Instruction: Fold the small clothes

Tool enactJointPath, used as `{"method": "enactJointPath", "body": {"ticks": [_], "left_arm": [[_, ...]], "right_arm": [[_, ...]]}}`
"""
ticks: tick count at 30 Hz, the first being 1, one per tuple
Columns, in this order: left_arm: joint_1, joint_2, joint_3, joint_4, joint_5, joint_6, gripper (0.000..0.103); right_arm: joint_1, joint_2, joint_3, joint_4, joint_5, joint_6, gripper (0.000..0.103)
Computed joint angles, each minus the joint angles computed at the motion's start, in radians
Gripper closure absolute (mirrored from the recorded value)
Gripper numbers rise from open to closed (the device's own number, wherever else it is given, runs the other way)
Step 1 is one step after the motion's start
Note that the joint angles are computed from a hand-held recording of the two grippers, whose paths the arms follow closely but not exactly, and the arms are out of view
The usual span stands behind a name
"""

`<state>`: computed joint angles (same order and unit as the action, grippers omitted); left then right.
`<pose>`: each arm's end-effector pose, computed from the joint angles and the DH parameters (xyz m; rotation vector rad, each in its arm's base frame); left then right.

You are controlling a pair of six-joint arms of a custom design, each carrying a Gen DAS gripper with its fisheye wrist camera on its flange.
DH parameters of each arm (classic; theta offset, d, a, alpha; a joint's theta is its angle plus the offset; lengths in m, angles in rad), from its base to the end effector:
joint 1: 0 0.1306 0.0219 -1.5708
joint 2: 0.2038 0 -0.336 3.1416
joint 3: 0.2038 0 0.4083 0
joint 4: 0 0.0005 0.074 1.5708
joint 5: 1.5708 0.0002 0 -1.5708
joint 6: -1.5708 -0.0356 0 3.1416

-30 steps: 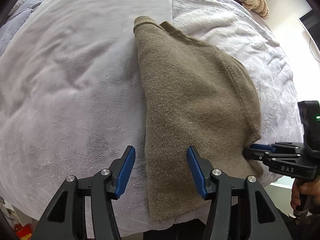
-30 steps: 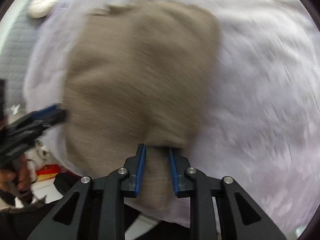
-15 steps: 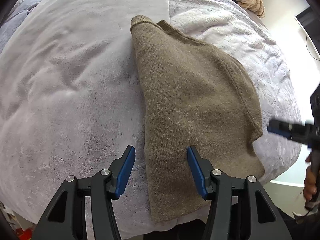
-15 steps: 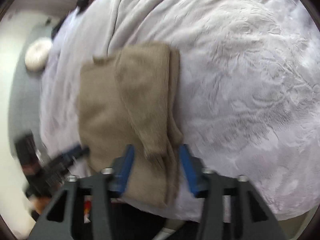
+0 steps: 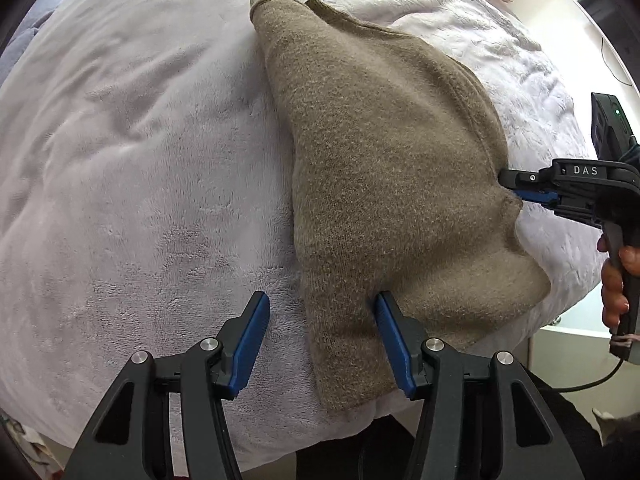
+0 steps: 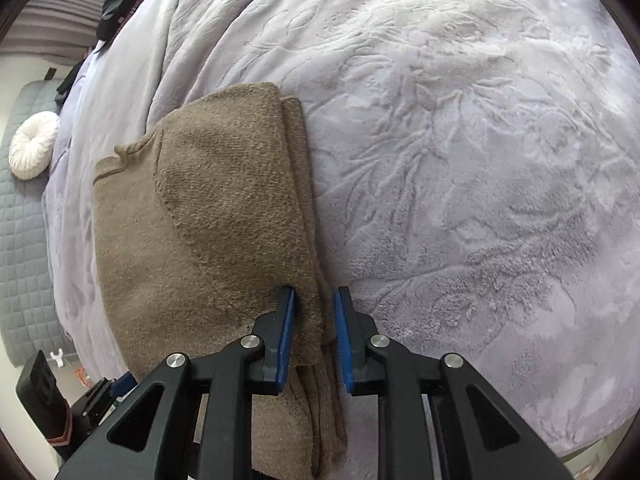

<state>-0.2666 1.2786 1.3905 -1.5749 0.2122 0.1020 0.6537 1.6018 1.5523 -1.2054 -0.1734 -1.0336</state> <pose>0.3929 -0.1156 0.4027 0.2687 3.0432 -0.3501 0.4265 0.3338 0.3334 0.5281 2.9677 0.5328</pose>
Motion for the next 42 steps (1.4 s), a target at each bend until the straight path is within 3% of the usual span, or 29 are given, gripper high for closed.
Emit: {"method": "enactJointPath", "body": {"ticks": [7, 12, 19, 27, 29, 30, 31, 32, 33, 38, 42], "left_arm": [[-0.013, 0.001, 0.009, -0.013, -0.024, 0.012, 0.046], [-0.030, -0.010, 0.001, -0.011, -0.048, 0.050, 0.046], [-0.080, 0.003, 0.040, -0.038, -0.112, 0.121, 0.046], [-0.139, 0.012, 0.139, -0.063, -0.149, 0.248, 0.046], [-0.154, 0.019, 0.171, -0.074, -0.174, 0.289, 0.046], [-0.157, 0.023, 0.184, -0.080, -0.185, 0.304, 0.045], [-0.161, 0.027, 0.198, -0.086, -0.192, 0.320, 0.027], [-0.161, 0.029, 0.208, -0.091, -0.195, 0.336, 0.007], [-0.165, 0.030, 0.223, -0.091, -0.204, 0.358, 0.002], [-0.173, 0.038, 0.263, -0.096, -0.234, 0.360, 0.001], [-0.155, 0.067, 0.302, -0.111, -0.249, 0.321, 0.001]], "right_arm": [[0.005, -0.073, -0.017, -0.070, 0.015, -0.007, 0.081], [0.002, -0.141, -0.081, -0.076, 0.002, -0.009, 0.080], [-0.007, -0.201, -0.118, -0.113, -0.041, 0.042, 0.079], [-0.013, -0.206, -0.048, -0.223, -0.047, 0.137, 0.079], [-0.008, -0.186, -0.002, -0.256, -0.028, 0.178, 0.068], [-0.002, -0.175, 0.025, -0.272, -0.011, 0.197, 0.044], [0.005, -0.163, 0.054, -0.283, 0.007, 0.216, 0.026], [0.009, -0.153, 0.075, -0.286, 0.017, 0.229, 0.024], [0.014, -0.145, 0.096, -0.288, 0.023, 0.245, 0.024], [0.042, -0.096, 0.190, -0.319, 0.071, 0.267, 0.020], [0.080, -0.060, 0.254, -0.353, 0.155, 0.265, 0.000]]}}
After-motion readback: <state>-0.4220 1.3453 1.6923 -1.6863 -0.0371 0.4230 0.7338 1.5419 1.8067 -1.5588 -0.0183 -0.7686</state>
